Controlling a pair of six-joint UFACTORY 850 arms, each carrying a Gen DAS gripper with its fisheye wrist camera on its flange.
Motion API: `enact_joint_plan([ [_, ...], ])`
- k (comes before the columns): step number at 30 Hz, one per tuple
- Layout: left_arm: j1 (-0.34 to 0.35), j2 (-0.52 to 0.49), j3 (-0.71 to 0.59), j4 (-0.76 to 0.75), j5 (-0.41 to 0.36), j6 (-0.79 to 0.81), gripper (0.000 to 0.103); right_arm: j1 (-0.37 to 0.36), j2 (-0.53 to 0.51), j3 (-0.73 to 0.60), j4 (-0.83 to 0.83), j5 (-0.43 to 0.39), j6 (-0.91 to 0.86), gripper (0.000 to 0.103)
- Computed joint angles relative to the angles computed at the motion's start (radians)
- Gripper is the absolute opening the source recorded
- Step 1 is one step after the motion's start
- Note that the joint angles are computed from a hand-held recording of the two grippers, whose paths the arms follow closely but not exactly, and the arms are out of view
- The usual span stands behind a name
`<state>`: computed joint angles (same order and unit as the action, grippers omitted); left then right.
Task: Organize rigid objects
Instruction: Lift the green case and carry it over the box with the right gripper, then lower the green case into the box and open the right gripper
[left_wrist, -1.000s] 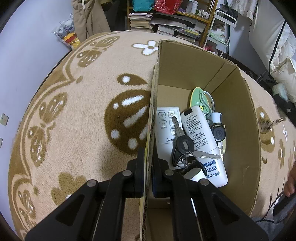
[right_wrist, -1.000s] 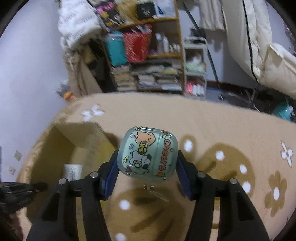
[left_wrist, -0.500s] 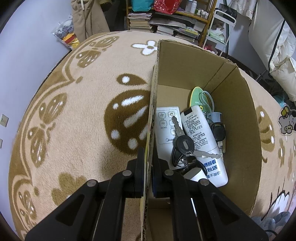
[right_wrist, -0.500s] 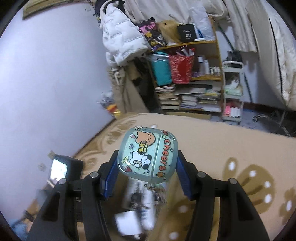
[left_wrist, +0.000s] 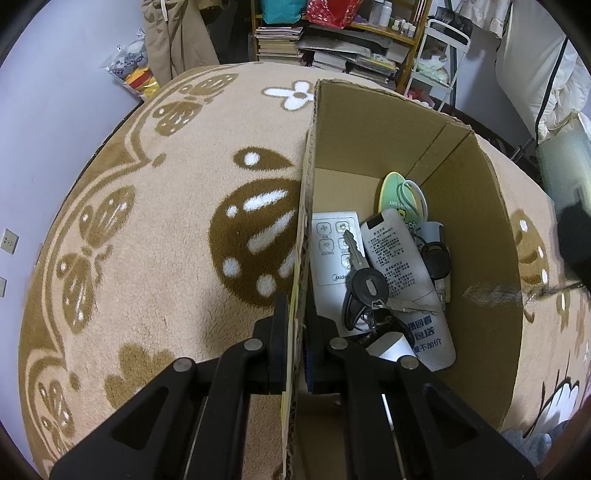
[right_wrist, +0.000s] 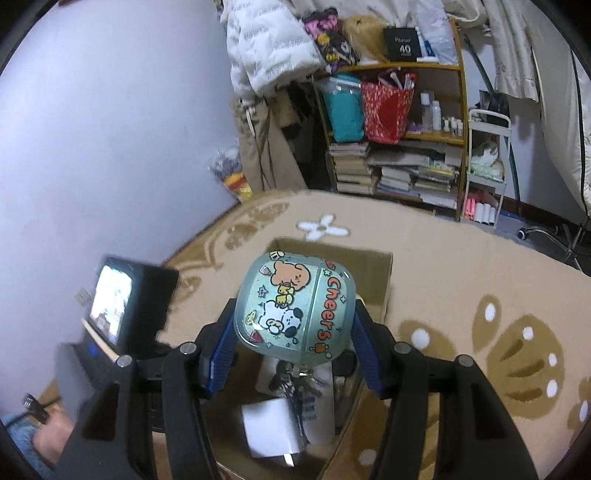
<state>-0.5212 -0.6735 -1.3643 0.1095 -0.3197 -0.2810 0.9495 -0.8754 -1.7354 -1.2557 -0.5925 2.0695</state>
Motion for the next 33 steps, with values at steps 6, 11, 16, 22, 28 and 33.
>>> enact_joint_plan([
  [6, 0.0, 0.001, 0.002, 0.003, 0.002, -0.003, 0.008, -0.009, -0.032, -0.028, 0.092, 0.022, -0.1, 0.062],
  [11, 0.002, 0.01, 0.019, -0.005, 0.024, -0.005, 0.008, -0.014, -0.063, -0.066, 0.198, 0.0, -0.214, 0.062],
  [16, -0.003, 0.018, 0.034, 0.032, 0.04, -0.051, 0.008, -0.015, -0.05, -0.038, 0.196, 0.028, -0.188, 0.063],
  [22, -0.019, 0.042, 0.059, 0.178, 0.039, -0.174, 0.008, -0.003, -0.02, -0.009, 0.158, -0.013, -0.142, 0.072],
  [28, -0.042, 0.085, 0.098, 0.433, 0.038, -0.42, 0.014, 0.011, 0.037, 0.067, 0.115, -0.041, 0.0, 0.088],
  [33, -0.051, 0.122, 0.118, 0.468, 0.036, -0.457, 0.017, 0.028, 0.071, 0.1, 0.171, -0.083, -0.03, 0.09],
])
